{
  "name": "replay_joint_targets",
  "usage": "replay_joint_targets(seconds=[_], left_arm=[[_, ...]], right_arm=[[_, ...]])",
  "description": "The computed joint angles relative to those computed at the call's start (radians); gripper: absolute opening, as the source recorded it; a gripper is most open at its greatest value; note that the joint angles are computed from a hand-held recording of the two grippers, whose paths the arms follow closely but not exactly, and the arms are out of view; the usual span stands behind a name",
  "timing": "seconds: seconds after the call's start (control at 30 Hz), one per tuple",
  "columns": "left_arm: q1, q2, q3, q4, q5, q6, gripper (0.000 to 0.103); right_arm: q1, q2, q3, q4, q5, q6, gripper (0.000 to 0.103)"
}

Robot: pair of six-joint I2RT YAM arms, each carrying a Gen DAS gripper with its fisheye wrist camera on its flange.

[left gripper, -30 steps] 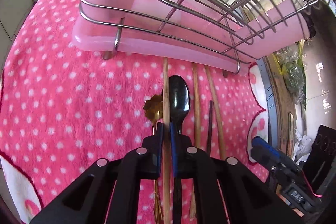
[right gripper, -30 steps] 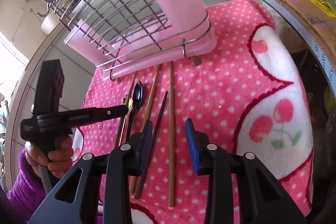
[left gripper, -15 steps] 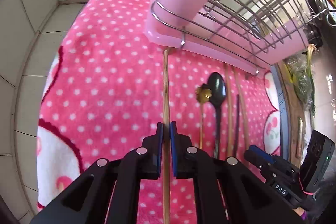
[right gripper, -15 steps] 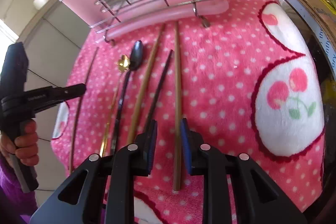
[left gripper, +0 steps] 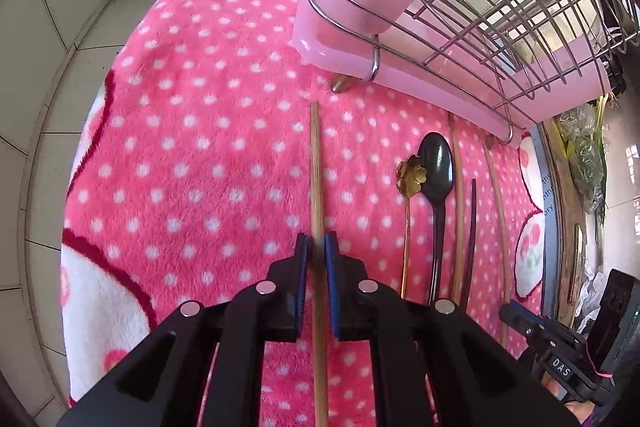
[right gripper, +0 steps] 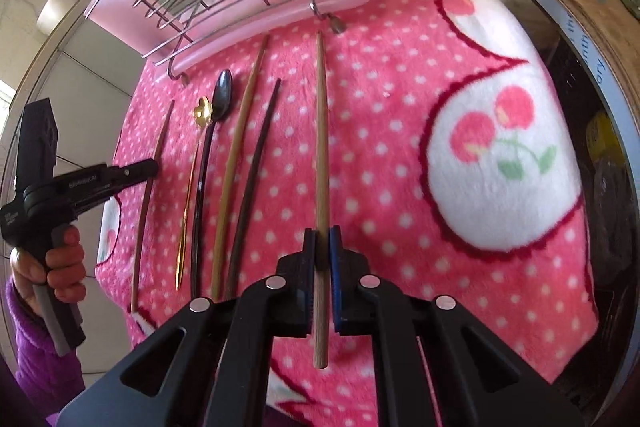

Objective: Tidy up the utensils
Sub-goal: 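Grasp a wooden chopstick with the left tool while the right tool grasps another wooden chopstick, then lift the wooden chopstick with the left tool while the right tool lifts its chopstick toward the pink cup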

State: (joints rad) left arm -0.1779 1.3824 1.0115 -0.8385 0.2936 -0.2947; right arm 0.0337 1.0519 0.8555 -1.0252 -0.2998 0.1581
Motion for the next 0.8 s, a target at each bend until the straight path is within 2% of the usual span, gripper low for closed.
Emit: replay_joint_targets(seconds=[0.1, 0.23, 0.43, 0.63, 0.8], left_arm=[[0.006, 0.010, 0.011, -0.006, 0.005, 0.006, 0.010], [0.005, 0.019, 0.028, -0.022, 0.002, 0.023, 0.011], [0.017, 0.045, 0.076, -0.056, 0.002, 0.048, 0.013], [0.010, 0.124, 0.148, -0.108, -0.010, 0.058, 0.012], [-0.021, 0.175, 0.196, -0.139, -0.049, 0.061, 0.013]], right_arm=[[-0.039, -0.024, 0.006, -0.093, -0.010, -0.058, 0.007], [-0.039, -0.034, 0.007, -0.129, -0.004, -0.105, 0.008], [-0.037, 0.060, 0.112, -0.076, -0.004, -0.094, 0.014], [0.039, 0.281, 0.218, 0.021, 0.074, -0.048, 0.014], [0.068, 0.393, 0.258, 0.056, 0.117, -0.063, 0.014]])
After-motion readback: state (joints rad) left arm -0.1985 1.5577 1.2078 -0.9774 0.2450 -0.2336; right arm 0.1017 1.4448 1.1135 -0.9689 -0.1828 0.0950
